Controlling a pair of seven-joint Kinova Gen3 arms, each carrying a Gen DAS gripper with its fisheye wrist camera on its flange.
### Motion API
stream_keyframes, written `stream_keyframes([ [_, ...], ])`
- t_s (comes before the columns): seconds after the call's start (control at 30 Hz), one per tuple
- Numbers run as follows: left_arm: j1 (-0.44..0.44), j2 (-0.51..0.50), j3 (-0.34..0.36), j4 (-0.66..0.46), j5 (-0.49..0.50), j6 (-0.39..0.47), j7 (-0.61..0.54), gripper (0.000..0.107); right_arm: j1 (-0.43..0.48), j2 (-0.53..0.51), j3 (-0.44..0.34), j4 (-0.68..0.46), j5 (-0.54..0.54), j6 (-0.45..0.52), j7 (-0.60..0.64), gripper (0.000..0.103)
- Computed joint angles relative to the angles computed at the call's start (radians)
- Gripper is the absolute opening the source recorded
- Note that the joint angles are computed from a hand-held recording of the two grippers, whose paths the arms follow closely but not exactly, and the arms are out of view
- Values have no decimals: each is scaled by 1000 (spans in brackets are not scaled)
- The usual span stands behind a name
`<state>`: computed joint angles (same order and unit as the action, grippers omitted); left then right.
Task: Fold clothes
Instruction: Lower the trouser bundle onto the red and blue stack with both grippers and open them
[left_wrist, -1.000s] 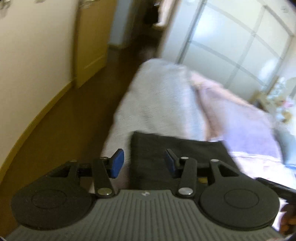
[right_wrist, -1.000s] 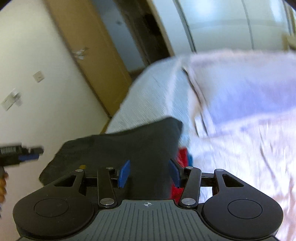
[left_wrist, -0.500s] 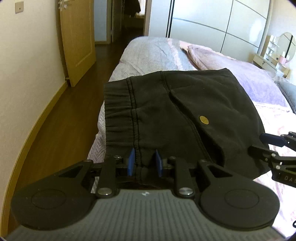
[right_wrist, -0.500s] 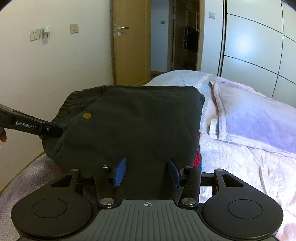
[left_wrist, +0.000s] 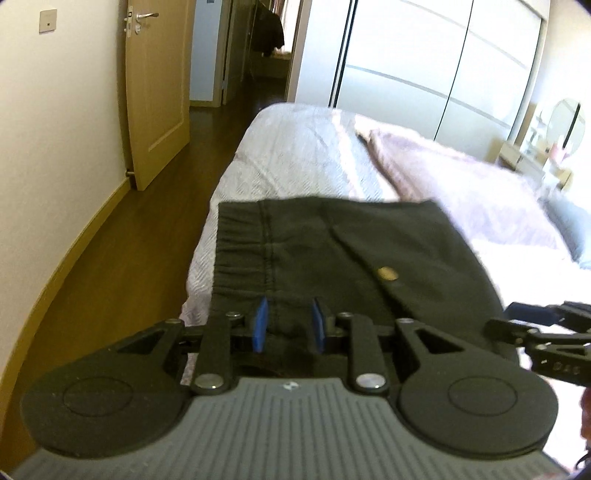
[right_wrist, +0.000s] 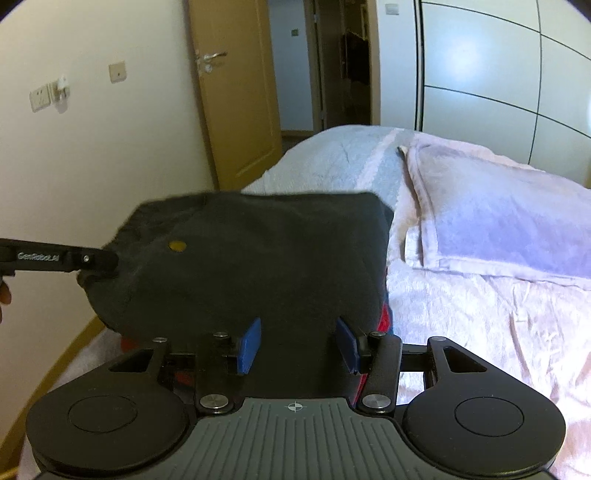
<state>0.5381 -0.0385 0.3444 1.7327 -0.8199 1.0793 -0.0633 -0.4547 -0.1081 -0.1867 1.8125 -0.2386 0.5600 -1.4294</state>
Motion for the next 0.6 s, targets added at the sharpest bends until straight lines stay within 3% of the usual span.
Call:
stream_keyframes([
  [0.13,8,3,7,-30,-4,21,-22,22,-11,-20,12,-3,-60,-7,27,50],
  [0.27,19,11,8,-23,16,28,-20,22,-7,-19,-14,-10,-8,-12,-18,50],
  [0.43,25,48,-18,-17,79,16,-33,20,-3,15,-40,-40,90,92,-100,49],
  [0.6,51,49,-27,-54,60,58,-8,20,-6,27,-34,-84,115,161,-138,50],
])
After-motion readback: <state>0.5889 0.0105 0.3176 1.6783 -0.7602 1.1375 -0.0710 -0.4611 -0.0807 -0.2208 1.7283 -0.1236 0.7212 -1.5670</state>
